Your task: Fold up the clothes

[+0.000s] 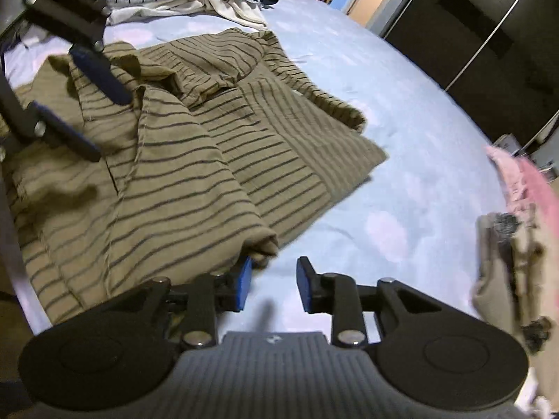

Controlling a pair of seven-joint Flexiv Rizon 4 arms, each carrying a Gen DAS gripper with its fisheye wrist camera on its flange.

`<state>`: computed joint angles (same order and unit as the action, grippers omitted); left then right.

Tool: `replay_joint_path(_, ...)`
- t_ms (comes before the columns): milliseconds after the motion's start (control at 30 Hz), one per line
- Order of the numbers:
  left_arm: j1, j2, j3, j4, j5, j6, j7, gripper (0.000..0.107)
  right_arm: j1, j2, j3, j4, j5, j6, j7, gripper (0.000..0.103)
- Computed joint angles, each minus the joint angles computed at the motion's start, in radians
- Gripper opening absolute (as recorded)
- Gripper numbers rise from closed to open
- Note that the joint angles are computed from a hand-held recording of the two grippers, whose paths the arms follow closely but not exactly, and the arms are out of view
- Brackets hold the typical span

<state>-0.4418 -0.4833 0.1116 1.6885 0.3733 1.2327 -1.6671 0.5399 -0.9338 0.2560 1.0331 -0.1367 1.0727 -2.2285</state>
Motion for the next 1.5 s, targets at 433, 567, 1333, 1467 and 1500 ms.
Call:
replay_joint_path(433,0.014,0.006,0.002,0.026,0.007,-0.025,0.006,0.037,0.093,-0.064,-0.181,0.054,-0.204,0.226,0.088,0.002)
replay_joint_path(567,-0.008,0.035,0.025,0.052,0.052,0.010,-0.031,0.037,0.145,-0.045,-0.320,0.112,-0.304,0.278,0.207,0.003)
replay_joint_path(1333,-0.016,0.068,0.012,0.044,0.350,-0.112,-0.214,0.045,-0.018,0.051,0.118,0.304,-0.274,0.378,-0.049,0.029)
replay_joint_path(1467,-0.009,0.052,0.010,0.040,0.334,-0.120,-0.214,0.035,0.027,0.049,0.065,0.306,-0.263,0.382,-0.064,0.031)
replay_joint_path(1500,-0.005,0.049,0.009,0.041,0.324,-0.119,-0.217,0.033,0.044,0.046,0.041,0.300,-0.263,0.385,-0.053,0.030)
